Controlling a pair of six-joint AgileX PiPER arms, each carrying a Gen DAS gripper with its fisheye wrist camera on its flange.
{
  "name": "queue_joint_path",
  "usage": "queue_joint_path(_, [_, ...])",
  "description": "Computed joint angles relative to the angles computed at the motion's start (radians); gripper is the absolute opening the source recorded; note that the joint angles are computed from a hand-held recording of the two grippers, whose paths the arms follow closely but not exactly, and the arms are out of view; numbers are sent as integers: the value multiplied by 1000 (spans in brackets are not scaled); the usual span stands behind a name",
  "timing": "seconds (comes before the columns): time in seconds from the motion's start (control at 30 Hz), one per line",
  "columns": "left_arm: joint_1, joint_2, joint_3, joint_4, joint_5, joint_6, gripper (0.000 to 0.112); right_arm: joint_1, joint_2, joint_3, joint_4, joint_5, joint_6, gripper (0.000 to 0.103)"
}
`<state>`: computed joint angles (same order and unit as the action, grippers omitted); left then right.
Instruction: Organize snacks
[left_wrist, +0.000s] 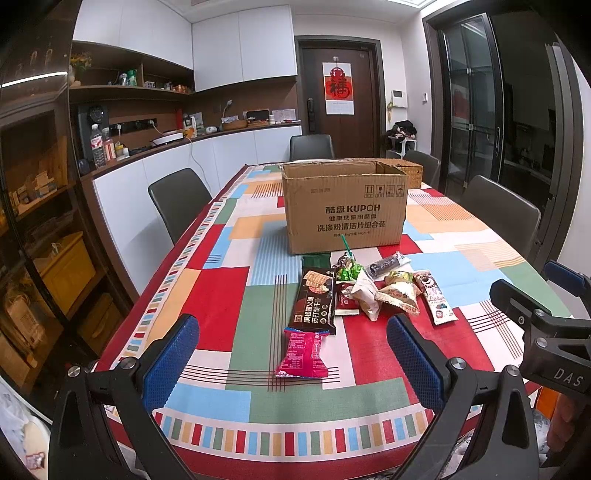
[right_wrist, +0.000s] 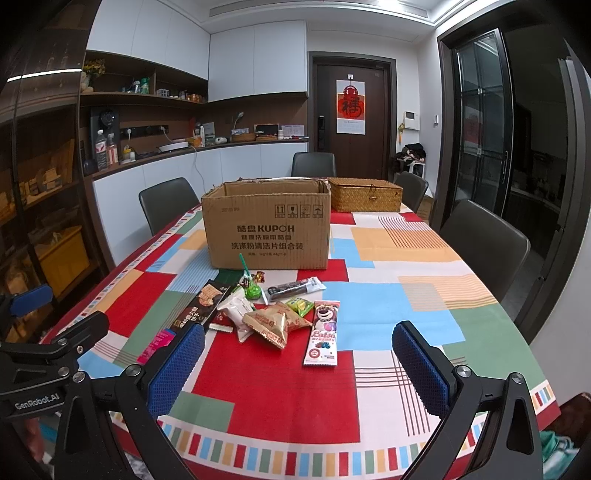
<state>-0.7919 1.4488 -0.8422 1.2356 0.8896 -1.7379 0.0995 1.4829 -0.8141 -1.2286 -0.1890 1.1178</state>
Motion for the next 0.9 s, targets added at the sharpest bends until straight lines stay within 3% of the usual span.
queue_joint_path(0.9, [3,7,2,3,-7,-6,103,-4,0,-5,-46,-1,44,103])
